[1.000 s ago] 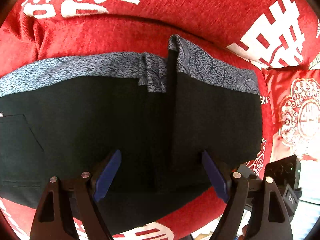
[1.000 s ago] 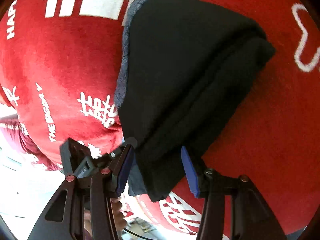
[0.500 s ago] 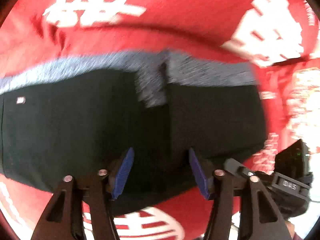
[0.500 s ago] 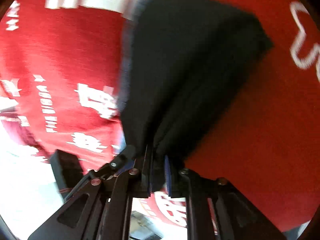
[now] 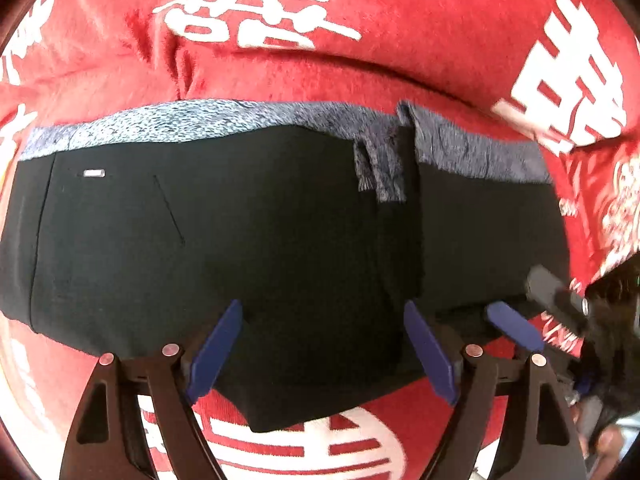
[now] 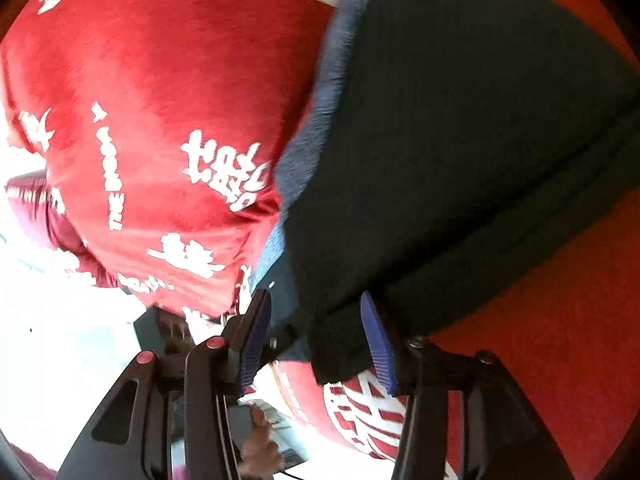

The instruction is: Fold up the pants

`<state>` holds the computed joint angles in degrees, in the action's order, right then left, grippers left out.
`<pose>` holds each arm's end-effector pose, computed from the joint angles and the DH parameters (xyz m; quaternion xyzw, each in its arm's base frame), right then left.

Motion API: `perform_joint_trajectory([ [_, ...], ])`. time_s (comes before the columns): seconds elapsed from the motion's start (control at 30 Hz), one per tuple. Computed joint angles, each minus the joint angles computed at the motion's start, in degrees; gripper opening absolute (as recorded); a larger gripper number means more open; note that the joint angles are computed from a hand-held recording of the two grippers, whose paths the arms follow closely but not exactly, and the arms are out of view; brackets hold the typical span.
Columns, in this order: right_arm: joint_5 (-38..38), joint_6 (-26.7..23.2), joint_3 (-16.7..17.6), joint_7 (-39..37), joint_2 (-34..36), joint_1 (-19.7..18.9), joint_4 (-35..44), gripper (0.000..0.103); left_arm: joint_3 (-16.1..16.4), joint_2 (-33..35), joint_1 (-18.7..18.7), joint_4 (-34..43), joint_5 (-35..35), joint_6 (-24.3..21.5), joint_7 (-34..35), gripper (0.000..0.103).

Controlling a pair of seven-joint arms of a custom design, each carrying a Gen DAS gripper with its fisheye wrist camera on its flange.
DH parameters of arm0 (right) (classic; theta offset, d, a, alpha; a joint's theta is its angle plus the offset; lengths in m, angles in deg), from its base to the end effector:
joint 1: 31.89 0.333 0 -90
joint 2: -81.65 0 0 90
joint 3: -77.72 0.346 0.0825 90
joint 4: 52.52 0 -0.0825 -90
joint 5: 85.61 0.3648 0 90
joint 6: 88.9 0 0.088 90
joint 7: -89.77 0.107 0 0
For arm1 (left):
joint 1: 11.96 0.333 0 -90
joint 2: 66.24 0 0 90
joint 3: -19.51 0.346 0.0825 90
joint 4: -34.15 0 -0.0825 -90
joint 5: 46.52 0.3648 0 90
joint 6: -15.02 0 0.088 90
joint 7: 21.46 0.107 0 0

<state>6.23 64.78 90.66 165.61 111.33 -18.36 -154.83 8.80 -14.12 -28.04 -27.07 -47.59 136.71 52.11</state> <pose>0.6201 0.2532 0.3229 -0.3448 0.8035 0.2995 0.3819 0.7318 -0.3083 0.3255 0.6705 -0.7334 0.1042 0.0408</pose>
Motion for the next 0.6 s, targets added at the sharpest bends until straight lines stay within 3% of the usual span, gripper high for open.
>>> perform_joint_trajectory([
  [0.17,-0.06,1.03,-0.18,3.35,1.78,0.41,1.17,0.048,0.37,0.69,-0.56,-1.22,0.36,1.4,-1.49,0.085],
  [0.2,-0.53,1.09,-0.17,4.08,2.33,0.31,1.84,0.04,0.35,0.46,-0.37,-1.62,0.29,1.46,-1.61,0.085],
  [0.23,-1.3,1.21,-0.22,4.71,2.34,0.13,1.61,0.024,0.5,0.4,-0.37,-1.5,0.43,1.03,-1.85,0.086],
  [0.3,-5.11,1.99,-0.62,7.78,2.69,0.34,2.17,0.006,0.72,0.57,-0.35,-0.49,0.87,-0.97,-1.9,0.085],
  [0.43,-8.96,2.46,0.43,3.53,0.21,0.01,2.22,0.006,0.62,-4.17,1.75,-7.37,0.75,2.11,-0.31,0.085],
  [0.6,-20.41,-0.64,0.59,12.14,2.21,1.45,2.75,0.006,1.83,-4.77,1.55,-8.12,2.01,1.27,-2.57,0.085],
])
